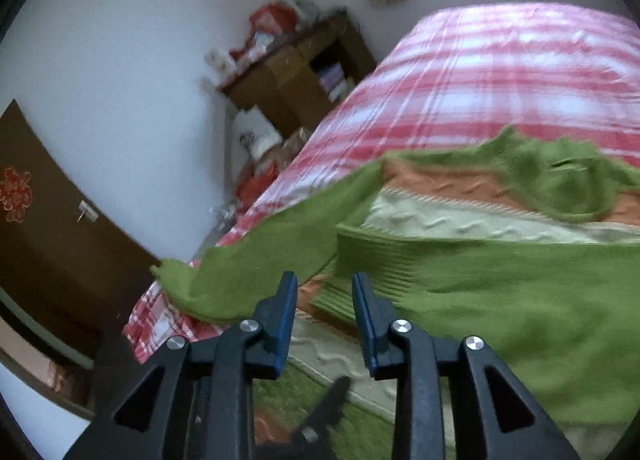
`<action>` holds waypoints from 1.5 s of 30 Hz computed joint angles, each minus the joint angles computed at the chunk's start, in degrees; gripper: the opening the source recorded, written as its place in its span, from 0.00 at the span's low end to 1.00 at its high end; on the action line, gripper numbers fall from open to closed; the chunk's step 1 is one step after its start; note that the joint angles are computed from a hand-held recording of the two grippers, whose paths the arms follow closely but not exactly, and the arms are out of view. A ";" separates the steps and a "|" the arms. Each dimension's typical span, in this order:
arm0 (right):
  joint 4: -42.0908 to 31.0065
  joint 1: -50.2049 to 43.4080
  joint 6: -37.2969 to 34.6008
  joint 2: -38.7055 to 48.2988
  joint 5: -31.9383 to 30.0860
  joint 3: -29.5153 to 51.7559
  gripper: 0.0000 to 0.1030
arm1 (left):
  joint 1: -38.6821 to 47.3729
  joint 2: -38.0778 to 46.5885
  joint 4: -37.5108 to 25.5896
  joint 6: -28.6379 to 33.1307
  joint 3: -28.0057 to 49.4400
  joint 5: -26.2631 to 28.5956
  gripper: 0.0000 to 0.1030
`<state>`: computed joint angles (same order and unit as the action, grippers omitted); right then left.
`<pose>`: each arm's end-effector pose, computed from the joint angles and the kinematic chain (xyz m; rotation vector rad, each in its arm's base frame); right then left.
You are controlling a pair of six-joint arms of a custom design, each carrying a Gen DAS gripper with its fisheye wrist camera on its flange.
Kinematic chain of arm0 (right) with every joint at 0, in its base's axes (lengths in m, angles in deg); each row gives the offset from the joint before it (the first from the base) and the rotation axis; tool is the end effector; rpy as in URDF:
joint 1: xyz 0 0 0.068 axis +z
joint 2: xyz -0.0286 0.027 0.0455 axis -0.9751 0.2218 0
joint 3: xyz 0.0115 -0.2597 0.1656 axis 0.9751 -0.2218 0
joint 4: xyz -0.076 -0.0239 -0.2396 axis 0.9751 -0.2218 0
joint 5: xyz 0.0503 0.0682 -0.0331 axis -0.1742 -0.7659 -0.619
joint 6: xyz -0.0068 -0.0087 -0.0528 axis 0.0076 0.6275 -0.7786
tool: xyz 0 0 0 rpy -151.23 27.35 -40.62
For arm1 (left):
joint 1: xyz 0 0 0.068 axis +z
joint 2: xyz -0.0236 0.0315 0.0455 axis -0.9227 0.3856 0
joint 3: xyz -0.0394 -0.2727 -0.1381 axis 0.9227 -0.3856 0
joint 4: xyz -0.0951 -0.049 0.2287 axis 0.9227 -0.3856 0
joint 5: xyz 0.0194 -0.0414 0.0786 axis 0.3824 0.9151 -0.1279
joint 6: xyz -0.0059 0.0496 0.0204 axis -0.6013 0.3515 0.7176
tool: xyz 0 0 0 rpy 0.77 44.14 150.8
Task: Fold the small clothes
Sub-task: 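Withdraw the open right gripper from the folded sleeve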
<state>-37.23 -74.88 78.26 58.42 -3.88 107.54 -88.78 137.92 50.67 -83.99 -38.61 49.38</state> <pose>0.2678 0.0178 0.1567 0.3624 2.2679 0.4839 0.2787 -0.1133 0.0965 0.4105 2.3083 -0.3358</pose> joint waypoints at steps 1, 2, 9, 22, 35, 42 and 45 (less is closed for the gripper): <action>-3.17 -0.15 -1.00 -1.71 3.66 -0.61 0.29 | -0.01 0.01 -0.04 0.01 0.03 -0.03 1.00; -4.65 -0.97 -2.37 -3.45 6.76 -2.24 0.29 | 0.03 -0.02 -0.02 0.03 -0.02 0.03 1.00; -8.68 -20.53 -8.42 -17.56 6.19 -13.86 0.28 | -0.51 -0.25 -1.14 0.26 0.43 -1.18 1.00; 5.18 -37.57 -17.65 -10.66 4.64 -22.57 0.28 | -3.24 -0.66 -5.82 1.15 2.20 -7.04 1.00; 5.49 -31.42 -18.86 -10.96 9.34 -22.96 0.55 | 1.03 -7.30 -8.32 2.05 -2.78 -11.41 1.00; 5.18 -31.01 -18.81 -11.19 9.76 -22.90 0.56 | -0.47 -10.19 -11.55 2.68 -0.36 -16.31 1.00; 5.28 -30.91 -18.77 -11.35 9.98 -22.99 0.56 | -3.42 -12.16 -12.81 3.10 0.60 -17.57 1.00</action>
<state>-31.94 -105.80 59.49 47.07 6.10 84.55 -92.20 125.76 37.86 -80.89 -38.01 31.81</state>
